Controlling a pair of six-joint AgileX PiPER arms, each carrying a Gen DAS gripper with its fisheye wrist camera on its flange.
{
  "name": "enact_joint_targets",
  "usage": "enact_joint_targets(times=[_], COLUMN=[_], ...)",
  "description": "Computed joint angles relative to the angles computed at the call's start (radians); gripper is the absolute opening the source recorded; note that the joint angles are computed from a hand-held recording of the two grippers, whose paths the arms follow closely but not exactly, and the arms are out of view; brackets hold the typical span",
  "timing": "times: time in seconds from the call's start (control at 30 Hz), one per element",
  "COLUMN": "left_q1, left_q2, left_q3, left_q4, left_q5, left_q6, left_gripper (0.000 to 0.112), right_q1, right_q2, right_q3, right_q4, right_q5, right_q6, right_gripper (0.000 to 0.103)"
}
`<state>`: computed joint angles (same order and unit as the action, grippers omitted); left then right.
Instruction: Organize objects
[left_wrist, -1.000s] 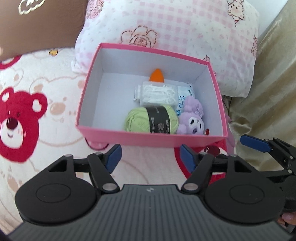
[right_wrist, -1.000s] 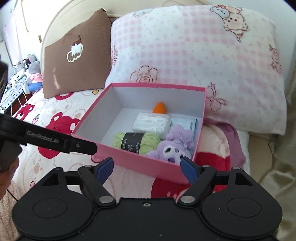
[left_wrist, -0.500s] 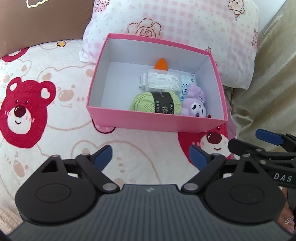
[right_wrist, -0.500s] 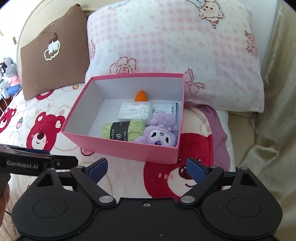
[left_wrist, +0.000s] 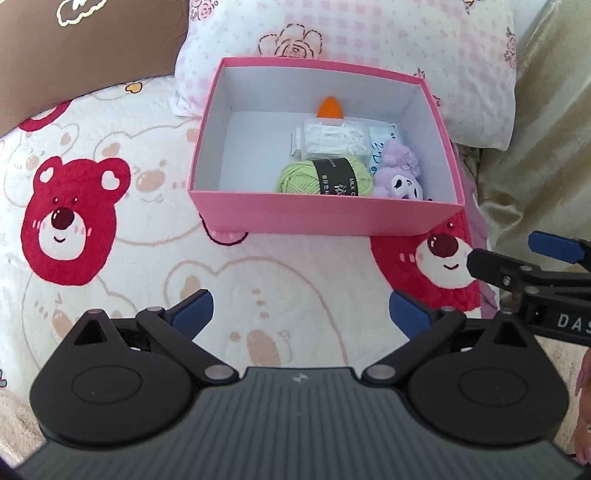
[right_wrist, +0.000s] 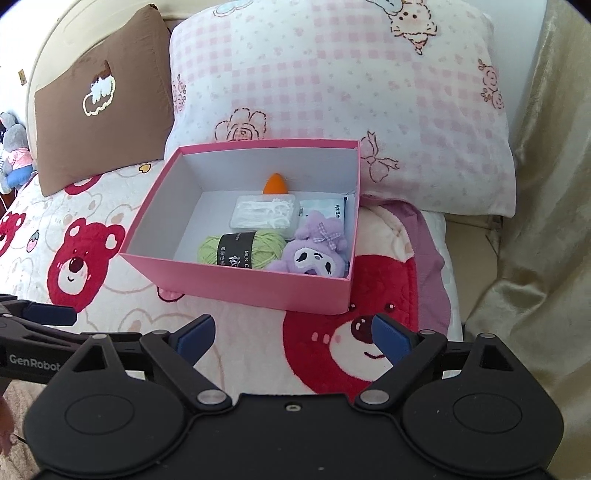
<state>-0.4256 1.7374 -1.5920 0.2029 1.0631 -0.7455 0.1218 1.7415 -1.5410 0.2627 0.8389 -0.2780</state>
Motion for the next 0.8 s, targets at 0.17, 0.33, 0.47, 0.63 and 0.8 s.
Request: enact_joint_targets(times=[0.17, 0.33, 0.47, 0.63, 0.8], left_q1=[-0.017, -0.023, -0.022, -0.044, -0.038], left_q2=[-0.007, 0.000, 0.002, 0.006, -0.009], left_q3=[-0.006, -0.029, -0.036, -0.054, -0.038], left_q4=[0.044, 0.052, 0.046, 0.073, 0.068], left_q5=[0.021, 0.040, 0.050, 0.090, 0.099], left_q6=[-0.044, -0.048, -0.049, -0.062, -0.078], left_gripper=[0.103, 0.103, 0.103, 0.103, 0.103], right_q1=[0.000, 0.001, -0.004, 0.012, 0.027], right_q2=[-0.011, -0.018, -0.018, -0.018, -0.023], right_q3=[0.002, 0.006, 0.009, 0.005, 0.002], right_q4=[-0.008, -0.029, -0.021, -0.052, -0.071], right_q5=[0.015, 0.021, 0.032, 0.044, 0.046], right_q6=[0.005, 0.025, 0.026, 0.038, 0.058], right_gripper=[0.094, 0.094, 0.094, 0.094, 0.094])
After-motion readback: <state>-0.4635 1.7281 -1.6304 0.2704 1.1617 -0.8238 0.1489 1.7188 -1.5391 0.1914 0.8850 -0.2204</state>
